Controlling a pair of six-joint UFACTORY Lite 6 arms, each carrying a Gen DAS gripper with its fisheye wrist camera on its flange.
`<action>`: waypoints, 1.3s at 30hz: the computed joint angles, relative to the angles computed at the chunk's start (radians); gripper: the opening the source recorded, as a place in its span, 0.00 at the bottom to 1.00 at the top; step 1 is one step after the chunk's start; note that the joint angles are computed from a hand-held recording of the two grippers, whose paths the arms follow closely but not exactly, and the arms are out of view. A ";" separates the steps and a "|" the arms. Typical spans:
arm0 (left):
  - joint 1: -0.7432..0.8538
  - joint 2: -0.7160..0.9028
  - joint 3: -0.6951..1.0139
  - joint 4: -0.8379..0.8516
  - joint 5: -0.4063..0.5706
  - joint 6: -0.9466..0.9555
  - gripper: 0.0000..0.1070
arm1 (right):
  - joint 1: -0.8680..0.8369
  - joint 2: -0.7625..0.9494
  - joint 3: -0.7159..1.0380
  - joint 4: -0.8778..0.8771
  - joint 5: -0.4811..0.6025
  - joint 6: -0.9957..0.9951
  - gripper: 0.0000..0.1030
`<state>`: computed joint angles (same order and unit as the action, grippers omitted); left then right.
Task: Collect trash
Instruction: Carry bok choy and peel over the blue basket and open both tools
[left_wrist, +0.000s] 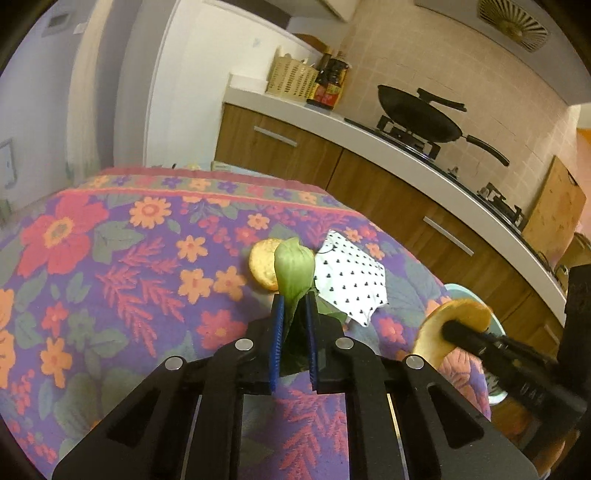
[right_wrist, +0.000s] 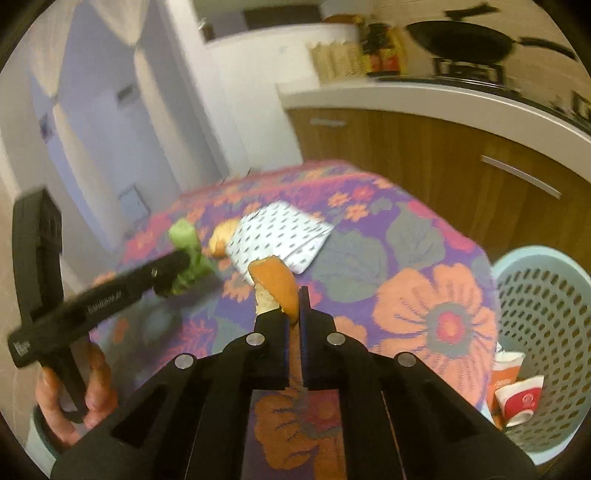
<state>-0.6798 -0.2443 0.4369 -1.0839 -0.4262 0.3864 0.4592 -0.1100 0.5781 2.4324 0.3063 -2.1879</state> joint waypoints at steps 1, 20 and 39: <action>-0.015 -0.001 0.005 -0.030 -0.010 0.033 0.09 | -0.025 -0.008 -0.014 -0.021 0.018 0.025 0.02; -0.384 0.459 0.661 -0.422 -0.078 0.543 0.09 | -0.833 -0.434 -0.228 -0.778 0.244 0.472 0.02; -0.362 1.186 1.564 -1.164 0.013 1.374 0.08 | -1.169 0.111 -0.051 -0.629 0.266 0.089 0.02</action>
